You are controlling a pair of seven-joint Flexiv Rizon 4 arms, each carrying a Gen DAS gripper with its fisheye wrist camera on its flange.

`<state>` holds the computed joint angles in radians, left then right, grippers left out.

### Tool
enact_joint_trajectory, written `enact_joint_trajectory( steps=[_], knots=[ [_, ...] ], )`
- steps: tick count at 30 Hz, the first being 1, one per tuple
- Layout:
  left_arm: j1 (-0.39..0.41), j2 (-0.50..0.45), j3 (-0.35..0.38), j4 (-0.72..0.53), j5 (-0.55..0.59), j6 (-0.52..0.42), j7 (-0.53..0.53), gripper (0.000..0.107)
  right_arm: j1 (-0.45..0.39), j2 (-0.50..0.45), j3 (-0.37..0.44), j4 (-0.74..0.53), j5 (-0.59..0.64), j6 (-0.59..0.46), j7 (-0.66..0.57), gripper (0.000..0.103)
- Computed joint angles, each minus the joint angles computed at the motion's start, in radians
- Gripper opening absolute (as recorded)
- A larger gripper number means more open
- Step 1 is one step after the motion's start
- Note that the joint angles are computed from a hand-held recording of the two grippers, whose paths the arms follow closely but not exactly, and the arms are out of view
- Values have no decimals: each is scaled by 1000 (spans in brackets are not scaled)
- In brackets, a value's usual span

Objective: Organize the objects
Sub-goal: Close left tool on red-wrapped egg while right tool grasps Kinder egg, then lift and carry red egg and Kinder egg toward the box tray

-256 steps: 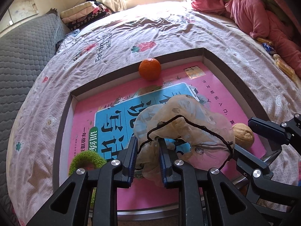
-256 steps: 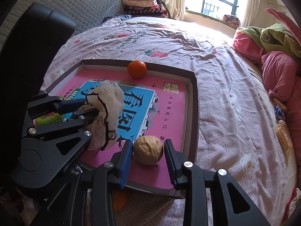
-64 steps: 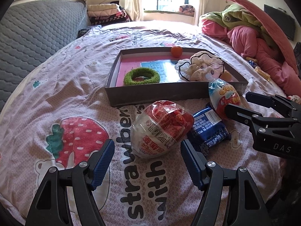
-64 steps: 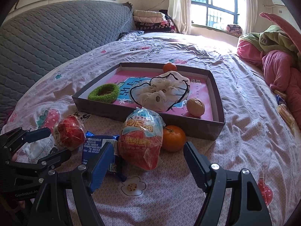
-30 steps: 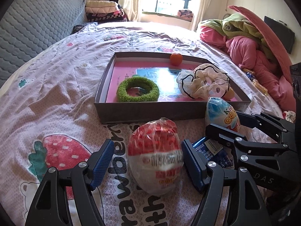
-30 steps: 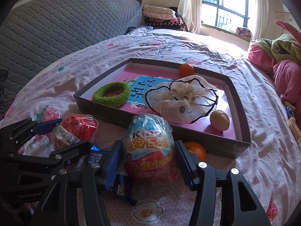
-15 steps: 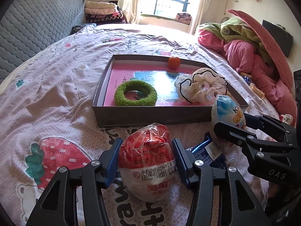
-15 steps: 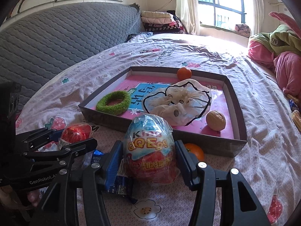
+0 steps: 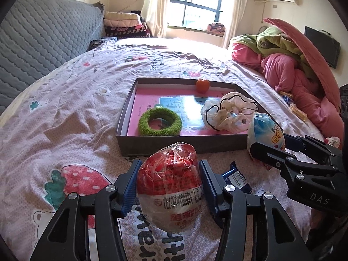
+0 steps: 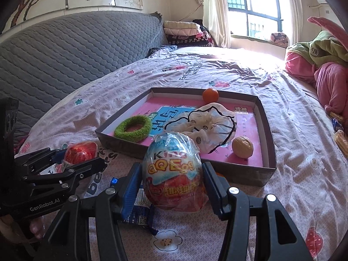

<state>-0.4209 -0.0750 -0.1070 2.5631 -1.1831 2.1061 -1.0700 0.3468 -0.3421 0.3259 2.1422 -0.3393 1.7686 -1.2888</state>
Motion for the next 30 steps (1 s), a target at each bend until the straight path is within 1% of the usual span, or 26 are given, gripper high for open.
enact_joint_trajectory(
  steps=[2,4,6,10,12,14,18,20,22,25,28,30],
  knots=[
    [-23,-4,-19,-19,-83,28,57,55,-14,4,14,1,-1,7,-3,56],
    [-36,-1,-30,-32,-127,40,84,55,-30,9,26,4,-4,18,-5,56],
    [-50,-1,-42,-46,-176,67,119,55,-23,19,13,11,-3,37,-5,56],
    [-65,3,-56,-74,-237,94,174,55,-103,15,77,8,-37,62,12,56],
    [-72,2,-62,-87,-261,109,193,55,-96,20,60,10,-44,77,22,56],
    [-78,1,-67,-100,-282,120,212,55,-109,22,63,11,-60,85,36,56],
    [-81,-1,-68,-117,-293,116,219,55,-127,29,60,19,-91,106,64,56],
    [-83,-7,-72,-130,-309,121,236,55,-108,40,33,28,-91,117,70,56],
    [-85,-8,-73,-138,-314,122,245,55,-116,41,32,28,-107,124,83,56],
    [-86,-9,-74,-151,-318,125,259,55,-105,44,12,29,-115,134,96,56],
    [-82,-4,-69,-152,-295,107,242,55,-99,45,1,30,-122,139,109,56],
    [-85,-12,-75,-167,-316,119,264,55,-92,46,-8,30,-124,141,113,56]
  ],
)
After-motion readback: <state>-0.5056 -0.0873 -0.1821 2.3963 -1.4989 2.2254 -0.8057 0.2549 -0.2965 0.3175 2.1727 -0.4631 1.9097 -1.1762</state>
